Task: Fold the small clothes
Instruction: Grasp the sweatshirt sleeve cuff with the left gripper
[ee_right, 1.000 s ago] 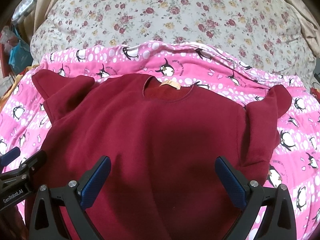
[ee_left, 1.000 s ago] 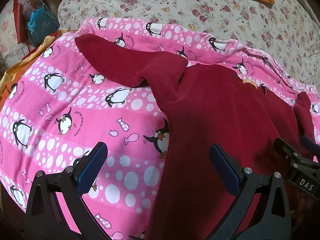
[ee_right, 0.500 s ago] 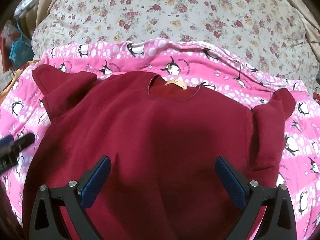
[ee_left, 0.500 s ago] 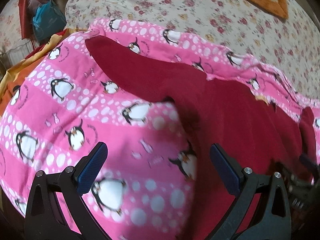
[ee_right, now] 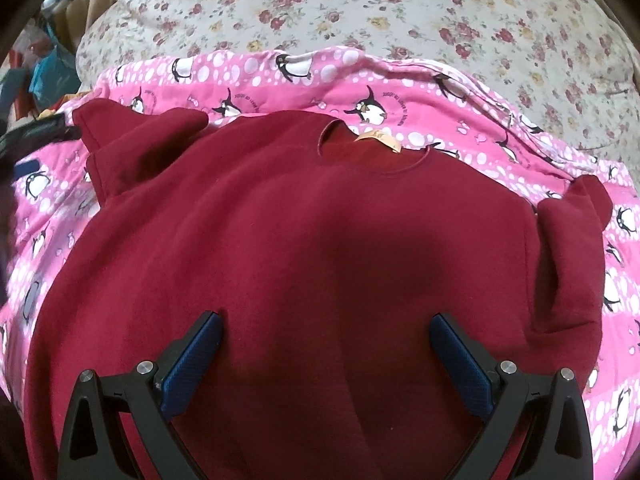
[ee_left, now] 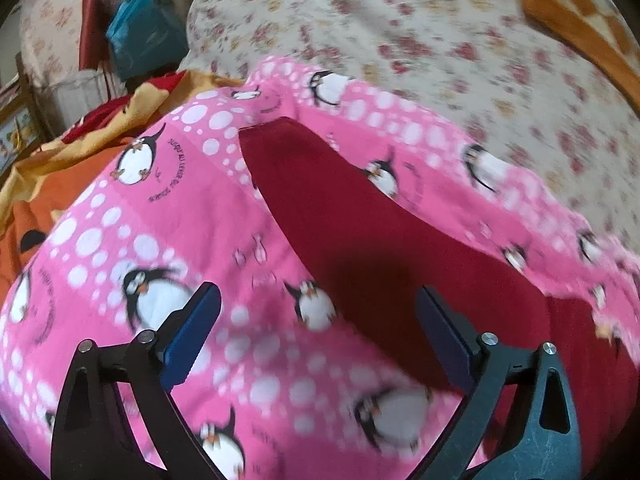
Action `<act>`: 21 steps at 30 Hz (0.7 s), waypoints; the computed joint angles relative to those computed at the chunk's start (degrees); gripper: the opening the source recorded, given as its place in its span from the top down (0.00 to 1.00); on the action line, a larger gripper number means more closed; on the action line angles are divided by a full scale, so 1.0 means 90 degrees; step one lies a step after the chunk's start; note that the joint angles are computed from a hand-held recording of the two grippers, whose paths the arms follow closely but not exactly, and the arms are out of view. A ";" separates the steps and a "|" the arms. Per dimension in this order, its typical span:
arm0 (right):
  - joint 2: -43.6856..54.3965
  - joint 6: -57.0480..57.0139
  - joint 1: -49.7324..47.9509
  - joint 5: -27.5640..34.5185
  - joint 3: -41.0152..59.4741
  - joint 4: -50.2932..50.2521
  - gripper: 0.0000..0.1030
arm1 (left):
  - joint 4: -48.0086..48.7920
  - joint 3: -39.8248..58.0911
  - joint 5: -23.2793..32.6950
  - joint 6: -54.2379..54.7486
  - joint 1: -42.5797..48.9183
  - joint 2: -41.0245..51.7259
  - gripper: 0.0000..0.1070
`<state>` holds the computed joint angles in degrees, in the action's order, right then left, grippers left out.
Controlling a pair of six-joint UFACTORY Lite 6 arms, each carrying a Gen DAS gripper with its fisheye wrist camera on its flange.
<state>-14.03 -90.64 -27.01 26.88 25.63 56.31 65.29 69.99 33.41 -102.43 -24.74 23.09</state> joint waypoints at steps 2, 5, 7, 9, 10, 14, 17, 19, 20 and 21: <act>0.0100 -0.0039 -0.0075 0.0100 0.0069 0.0016 0.00 | 0.0022 0.0361 -0.0099 0.0131 0.0252 0.0355 0.08; 0.0221 -0.0273 -0.0192 0.0212 0.0099 0.0206 0.00 | 0.0024 0.0912 0.0057 0.0360 0.0404 0.0877 0.08; 0.0217 -0.0524 -0.0239 0.0219 0.0033 0.0409 0.00 | 0.0074 0.1223 0.0146 0.0378 0.0533 0.1209 0.08; 0.0224 -0.0636 -0.0240 0.0200 -0.0001 0.0509 0.00 | 0.0012 0.1494 0.0106 0.0430 0.0696 0.1494 0.13; 0.0241 -0.0637 -0.0236 0.0198 0.0007 0.0511 0.00 | -0.0042 0.1654 0.0108 0.0504 0.0748 0.1644 0.15; 0.0337 -0.0781 -0.0273 0.0229 0.0045 0.0639 0.00 | 0.0039 0.2257 0.0261 0.0748 0.0828 0.2171 0.28; 0.0378 -0.0879 -0.0290 0.0248 0.0050 0.0741 0.00 | -0.0115 0.2649 0.0000 0.1137 0.0949 0.2441 0.57; 0.0388 -0.0881 -0.0280 0.0248 0.0053 0.0752 0.00 | -0.0343 0.2787 -0.0181 0.1376 0.1055 0.2542 0.74; 0.0387 -0.0875 -0.0266 0.0239 0.0054 0.0757 0.00 | -0.0404 0.2717 -0.0407 0.1395 0.1145 0.2491 0.84; 0.0389 -0.0863 -0.0277 0.0250 0.0064 0.0738 0.00 | -0.0416 0.2559 -0.0692 0.1355 0.1248 0.2371 0.88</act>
<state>-10.53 -98.41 -29.51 29.13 26.21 62.95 61.55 93.02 27.18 -90.23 -13.51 44.43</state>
